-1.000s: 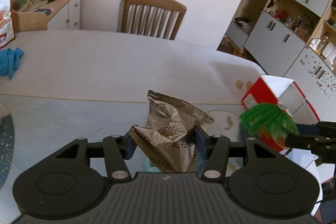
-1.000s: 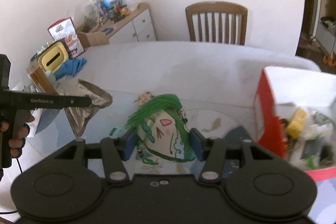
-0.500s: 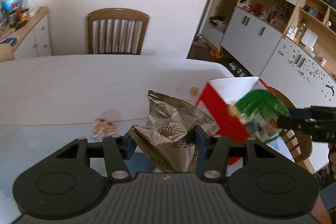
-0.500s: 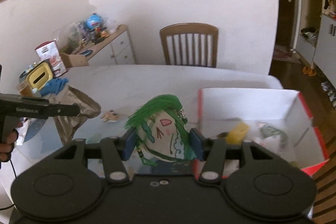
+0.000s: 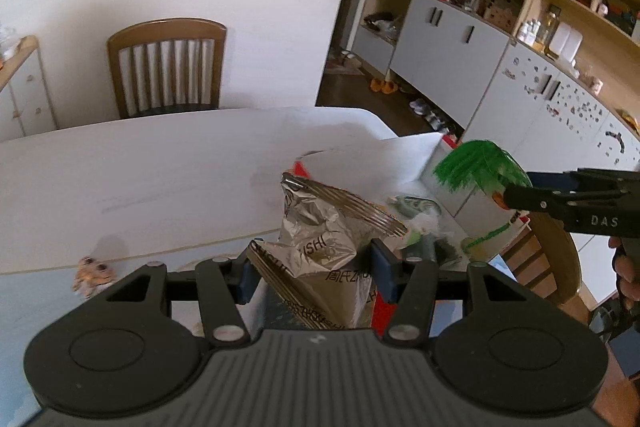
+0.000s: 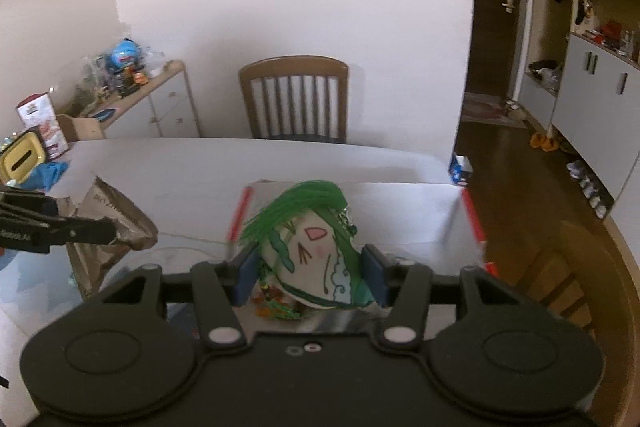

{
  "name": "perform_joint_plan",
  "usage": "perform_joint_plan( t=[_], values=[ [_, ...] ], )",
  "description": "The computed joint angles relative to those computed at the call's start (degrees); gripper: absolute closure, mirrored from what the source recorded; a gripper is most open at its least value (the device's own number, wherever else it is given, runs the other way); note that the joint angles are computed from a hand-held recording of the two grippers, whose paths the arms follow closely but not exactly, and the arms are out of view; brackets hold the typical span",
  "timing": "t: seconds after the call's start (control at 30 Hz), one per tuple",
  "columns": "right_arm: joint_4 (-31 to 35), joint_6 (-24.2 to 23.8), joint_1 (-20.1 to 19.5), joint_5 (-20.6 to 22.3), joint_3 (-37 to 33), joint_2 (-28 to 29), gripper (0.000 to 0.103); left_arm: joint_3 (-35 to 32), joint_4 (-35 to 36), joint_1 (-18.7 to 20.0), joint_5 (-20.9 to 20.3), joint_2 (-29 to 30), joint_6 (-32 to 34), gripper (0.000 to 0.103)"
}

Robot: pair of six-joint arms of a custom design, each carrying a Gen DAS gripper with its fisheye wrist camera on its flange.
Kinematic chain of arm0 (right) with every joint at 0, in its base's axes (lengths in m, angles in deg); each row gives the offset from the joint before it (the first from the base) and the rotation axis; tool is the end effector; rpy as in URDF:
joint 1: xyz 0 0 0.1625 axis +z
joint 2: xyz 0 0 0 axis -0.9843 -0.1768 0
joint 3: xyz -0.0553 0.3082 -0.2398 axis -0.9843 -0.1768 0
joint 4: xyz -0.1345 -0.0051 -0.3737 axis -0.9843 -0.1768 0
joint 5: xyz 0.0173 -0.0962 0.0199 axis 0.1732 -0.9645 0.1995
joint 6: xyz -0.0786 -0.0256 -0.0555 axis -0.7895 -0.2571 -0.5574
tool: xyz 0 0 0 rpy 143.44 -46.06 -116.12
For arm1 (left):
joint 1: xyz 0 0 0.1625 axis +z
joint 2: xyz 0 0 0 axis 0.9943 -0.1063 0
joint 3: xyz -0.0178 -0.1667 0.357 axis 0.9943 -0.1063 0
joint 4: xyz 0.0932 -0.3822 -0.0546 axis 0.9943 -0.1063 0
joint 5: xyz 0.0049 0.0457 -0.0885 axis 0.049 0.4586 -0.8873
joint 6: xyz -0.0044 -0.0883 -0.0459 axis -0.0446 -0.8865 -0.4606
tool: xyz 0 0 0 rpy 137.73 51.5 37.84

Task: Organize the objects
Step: 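Carry the snack bag and doll with both tools over the shoebox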

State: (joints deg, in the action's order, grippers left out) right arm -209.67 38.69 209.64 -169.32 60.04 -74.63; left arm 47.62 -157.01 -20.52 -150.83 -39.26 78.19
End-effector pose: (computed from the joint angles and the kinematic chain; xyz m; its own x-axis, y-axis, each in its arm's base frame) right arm 0.4000 -0.3809 0.0383 -0.7392 -0.2200 0.6366 -0.6063 0.6289 -0.4867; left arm -0.0178 -0.4315 0.4124 -0.7757 0.3861 -0.4993 0.6024 0.6888 -0.4033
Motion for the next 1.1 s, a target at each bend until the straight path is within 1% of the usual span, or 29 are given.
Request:
perform_joint_plan(
  t=[0.27,0.53,0.83,1.1],
  values=[
    [-1.8,-3.59,-4.22,0.33,3.55,-2.94,0.049,1.82,-4.87,-3.18,1.45,6.47,-3.02,0.048],
    [-1.71,-5.07,-8.07,1.58,4.98,-3.42,0.049,1.23,-10.64,-4.82,4.28,15.78,-4.4,0.048],
    [-0.15,-5.72,-10.9,3.58,5.05,-3.21,0.049,-2.21,-15.77,-5.03,7.54,26.4,-5.01,0.048],
    [0.97,-6.22,-12.73,3.65,3.69,-1.55,0.049,-4.49,-17.77,-4.79,9.64,32.76,-4.03,0.048]
  ],
)
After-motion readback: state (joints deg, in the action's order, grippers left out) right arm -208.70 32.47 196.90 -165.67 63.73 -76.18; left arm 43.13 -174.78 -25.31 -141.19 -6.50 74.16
